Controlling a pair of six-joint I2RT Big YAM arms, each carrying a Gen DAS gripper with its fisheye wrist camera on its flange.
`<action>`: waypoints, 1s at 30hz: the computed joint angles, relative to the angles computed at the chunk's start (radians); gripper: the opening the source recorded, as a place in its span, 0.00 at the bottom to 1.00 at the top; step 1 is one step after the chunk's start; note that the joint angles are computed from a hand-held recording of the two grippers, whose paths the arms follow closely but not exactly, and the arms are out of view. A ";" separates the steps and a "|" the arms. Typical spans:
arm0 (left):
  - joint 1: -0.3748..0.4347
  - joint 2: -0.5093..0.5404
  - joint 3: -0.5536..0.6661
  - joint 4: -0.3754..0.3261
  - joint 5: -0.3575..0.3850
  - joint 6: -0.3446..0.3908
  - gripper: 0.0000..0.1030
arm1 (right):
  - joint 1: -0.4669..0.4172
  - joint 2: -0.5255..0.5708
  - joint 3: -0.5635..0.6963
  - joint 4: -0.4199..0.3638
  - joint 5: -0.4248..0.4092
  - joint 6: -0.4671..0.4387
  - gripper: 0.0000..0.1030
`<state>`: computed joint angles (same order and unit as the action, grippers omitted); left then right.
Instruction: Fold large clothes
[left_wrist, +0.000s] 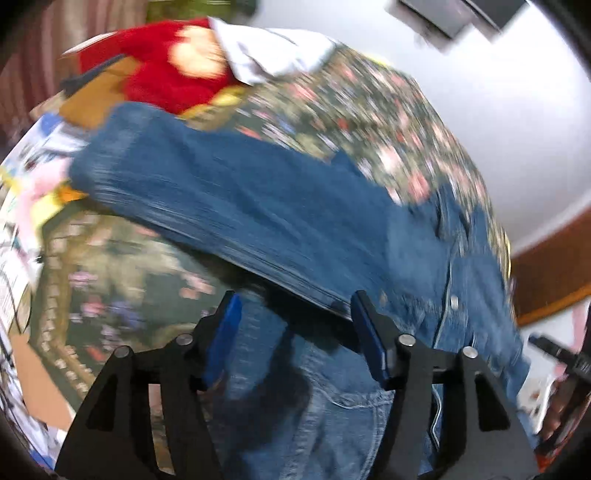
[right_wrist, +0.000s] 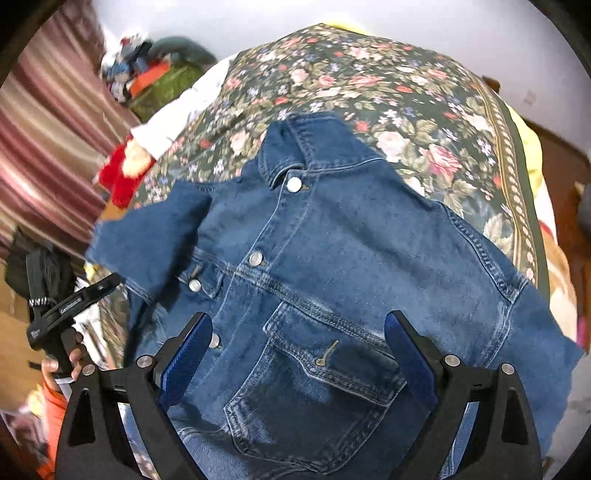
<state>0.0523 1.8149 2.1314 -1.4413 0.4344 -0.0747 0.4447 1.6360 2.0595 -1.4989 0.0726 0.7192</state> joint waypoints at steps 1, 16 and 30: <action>0.022 0.014 0.024 -0.007 0.008 -0.021 0.62 | -0.004 -0.006 -0.001 0.001 0.012 -0.001 0.91; 0.071 0.267 0.350 -0.064 -0.202 -0.182 0.41 | -0.050 -0.028 0.027 -0.138 0.246 -0.159 0.92; -0.124 0.171 0.465 0.110 -0.291 0.090 0.10 | -0.108 -0.076 -0.217 -0.089 0.138 -0.121 0.92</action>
